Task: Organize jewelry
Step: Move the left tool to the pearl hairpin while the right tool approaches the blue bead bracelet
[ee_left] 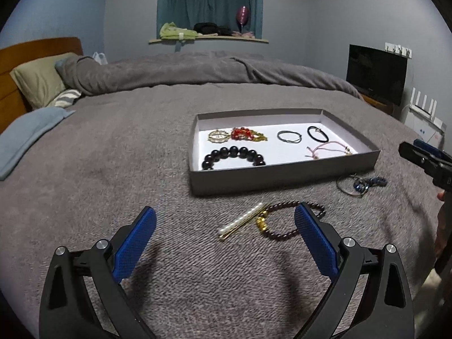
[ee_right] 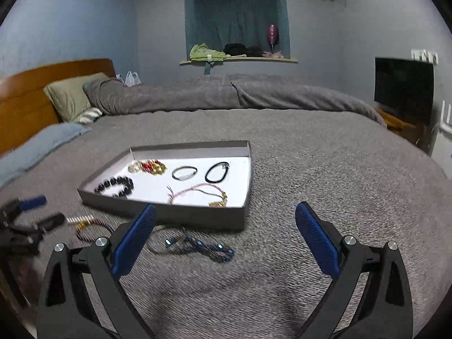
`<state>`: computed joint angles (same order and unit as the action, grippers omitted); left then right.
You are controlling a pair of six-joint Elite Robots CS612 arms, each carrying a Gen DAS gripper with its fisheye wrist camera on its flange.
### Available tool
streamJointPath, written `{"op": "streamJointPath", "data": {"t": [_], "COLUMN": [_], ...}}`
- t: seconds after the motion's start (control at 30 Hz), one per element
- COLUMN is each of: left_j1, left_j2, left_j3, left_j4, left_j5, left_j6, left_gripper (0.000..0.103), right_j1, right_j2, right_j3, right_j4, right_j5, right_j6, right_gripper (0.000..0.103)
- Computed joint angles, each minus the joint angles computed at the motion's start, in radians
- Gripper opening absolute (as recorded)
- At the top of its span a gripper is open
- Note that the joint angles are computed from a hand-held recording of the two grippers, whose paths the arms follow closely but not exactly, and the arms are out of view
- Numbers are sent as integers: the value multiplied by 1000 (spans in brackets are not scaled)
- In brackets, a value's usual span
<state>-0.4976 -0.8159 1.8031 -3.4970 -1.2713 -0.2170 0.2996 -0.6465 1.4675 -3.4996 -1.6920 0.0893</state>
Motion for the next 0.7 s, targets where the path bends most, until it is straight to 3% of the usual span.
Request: {"op": "streamJointPath", "data": {"t": [0.13, 0.4, 0.57, 0.7], "left_j1": [5, 8, 22, 35], "left_j2": [0, 1, 2, -1], "left_j3": [5, -3, -10, -28], "left_j4": [14, 82, 66, 156], "left_j5": [-11, -78, -77, -67], "left_j6": [18, 100, 51, 10], "left_gripper": [97, 97, 97, 90], "right_j1": [1, -30, -27, -26], "right_j2": [6, 5, 8, 9], "right_j3": [1, -4, -12, -16], "right_j4": [35, 103, 131, 139], "right_j5": [-31, 75, 86, 93], "right_j6": [-37, 125, 127, 128], "right_gripper": [98, 98, 98, 98]}}
